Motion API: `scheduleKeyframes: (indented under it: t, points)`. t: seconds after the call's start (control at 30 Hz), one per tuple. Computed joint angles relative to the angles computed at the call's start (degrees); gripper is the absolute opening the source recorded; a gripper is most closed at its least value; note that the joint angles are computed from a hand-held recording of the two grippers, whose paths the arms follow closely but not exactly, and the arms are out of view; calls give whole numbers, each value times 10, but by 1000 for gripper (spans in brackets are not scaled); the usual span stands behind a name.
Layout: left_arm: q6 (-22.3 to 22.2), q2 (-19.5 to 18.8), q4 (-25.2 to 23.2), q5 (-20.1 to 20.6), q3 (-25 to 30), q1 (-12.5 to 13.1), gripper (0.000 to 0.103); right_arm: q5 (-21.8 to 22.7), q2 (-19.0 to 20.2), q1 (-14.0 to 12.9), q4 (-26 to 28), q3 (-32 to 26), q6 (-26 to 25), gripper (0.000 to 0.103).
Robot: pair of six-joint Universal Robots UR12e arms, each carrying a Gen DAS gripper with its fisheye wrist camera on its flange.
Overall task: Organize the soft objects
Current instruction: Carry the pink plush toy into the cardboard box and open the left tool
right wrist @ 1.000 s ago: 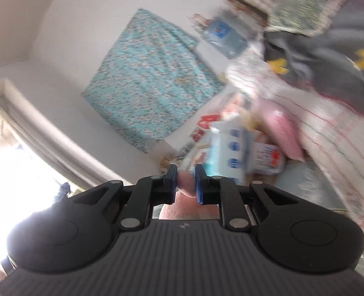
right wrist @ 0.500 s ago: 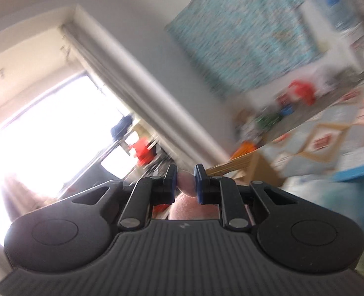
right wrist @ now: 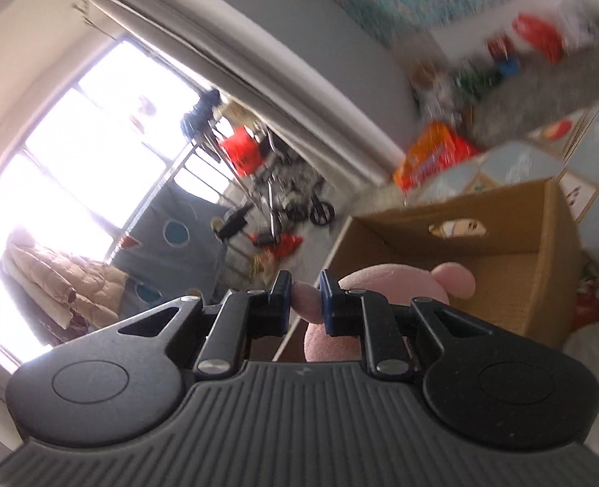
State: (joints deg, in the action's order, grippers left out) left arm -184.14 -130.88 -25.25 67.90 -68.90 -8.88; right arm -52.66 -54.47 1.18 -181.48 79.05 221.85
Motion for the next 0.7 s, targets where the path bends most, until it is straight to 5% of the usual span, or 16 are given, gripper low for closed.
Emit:
scheduleKeyframes:
  t: [0.4, 0.53, 0.7]
  points:
    - [-32, -80, -121, 103, 138, 12, 56, 21, 166, 25, 258, -291, -17, 14]
    - [-63, -95, -125, 114, 159, 14, 58, 13, 212, 28, 304, -365, -13, 14]
    - [-74, -99, -123, 113, 165, 15, 66, 7, 224, 27, 312, -373, -6, 14]
